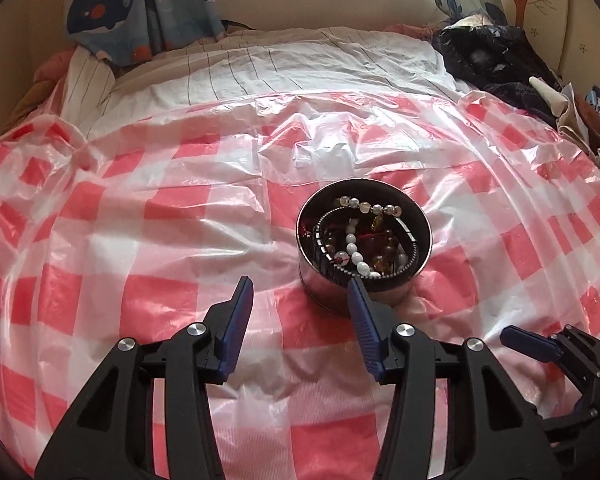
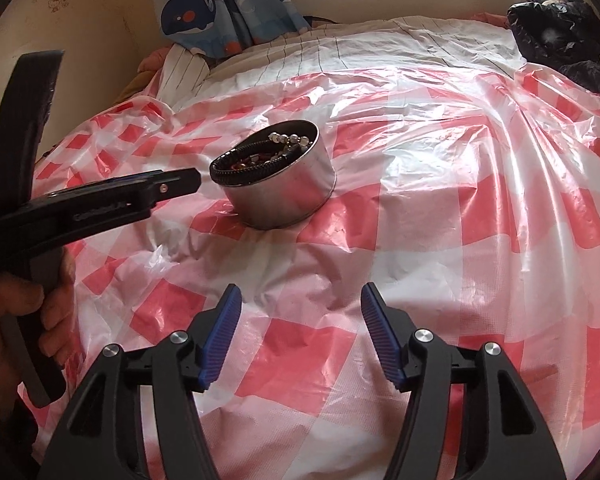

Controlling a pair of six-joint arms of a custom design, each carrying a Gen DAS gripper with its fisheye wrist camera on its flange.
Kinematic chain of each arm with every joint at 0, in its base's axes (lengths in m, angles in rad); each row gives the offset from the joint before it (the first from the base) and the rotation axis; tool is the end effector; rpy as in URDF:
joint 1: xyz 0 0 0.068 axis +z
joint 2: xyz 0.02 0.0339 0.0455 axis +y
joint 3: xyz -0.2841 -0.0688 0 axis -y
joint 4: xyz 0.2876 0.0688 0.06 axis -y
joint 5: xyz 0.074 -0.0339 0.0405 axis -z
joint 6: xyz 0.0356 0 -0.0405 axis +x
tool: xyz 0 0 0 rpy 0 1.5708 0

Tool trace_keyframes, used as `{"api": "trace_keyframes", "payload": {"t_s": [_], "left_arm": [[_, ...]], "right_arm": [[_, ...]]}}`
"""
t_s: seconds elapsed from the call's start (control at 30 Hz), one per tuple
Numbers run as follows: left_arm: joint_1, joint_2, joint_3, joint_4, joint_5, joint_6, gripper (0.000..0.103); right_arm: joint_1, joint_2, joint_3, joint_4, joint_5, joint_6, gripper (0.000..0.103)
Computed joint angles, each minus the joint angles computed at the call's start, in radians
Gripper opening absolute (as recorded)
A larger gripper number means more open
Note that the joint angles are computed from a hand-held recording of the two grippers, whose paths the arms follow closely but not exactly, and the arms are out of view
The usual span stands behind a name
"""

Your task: Organize jewelry

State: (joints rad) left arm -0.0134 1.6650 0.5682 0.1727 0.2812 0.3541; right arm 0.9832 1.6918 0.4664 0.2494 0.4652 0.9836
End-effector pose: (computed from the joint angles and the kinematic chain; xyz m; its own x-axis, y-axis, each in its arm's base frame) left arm 0.2964 -0.0139 0.0815 -0.6861 0.3424 -0.6420 0.4456 0.8952 0.0012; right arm 0.1615 0.2137 0.0576 -0.7576 0.2047 -0.6198 0.0473 0.9643 0.2606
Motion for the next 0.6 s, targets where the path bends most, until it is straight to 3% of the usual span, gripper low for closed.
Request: {"api": "trace_keyframes", "payload": {"t_s": [0.17,0.37,0.6], "left_arm": [[-0.05,0.063,0.047,0.022,-0.051,-0.022,0.046],[0.003,-0.047,-0.061,0.016,-0.028,0.033,0.048],[0.13,-0.142,-0.228,0.067,-0.045,0.097,0.072]], "right_arm": [[-0.01,-0.003,-0.01,0.018,-0.008,0.003,0.061],[-0.008,0.0,-0.007,0.017,-0.01,0.001,0.063],[0.018,0.046,0.031,-0.03,0.037,0.025,0.068]]}}
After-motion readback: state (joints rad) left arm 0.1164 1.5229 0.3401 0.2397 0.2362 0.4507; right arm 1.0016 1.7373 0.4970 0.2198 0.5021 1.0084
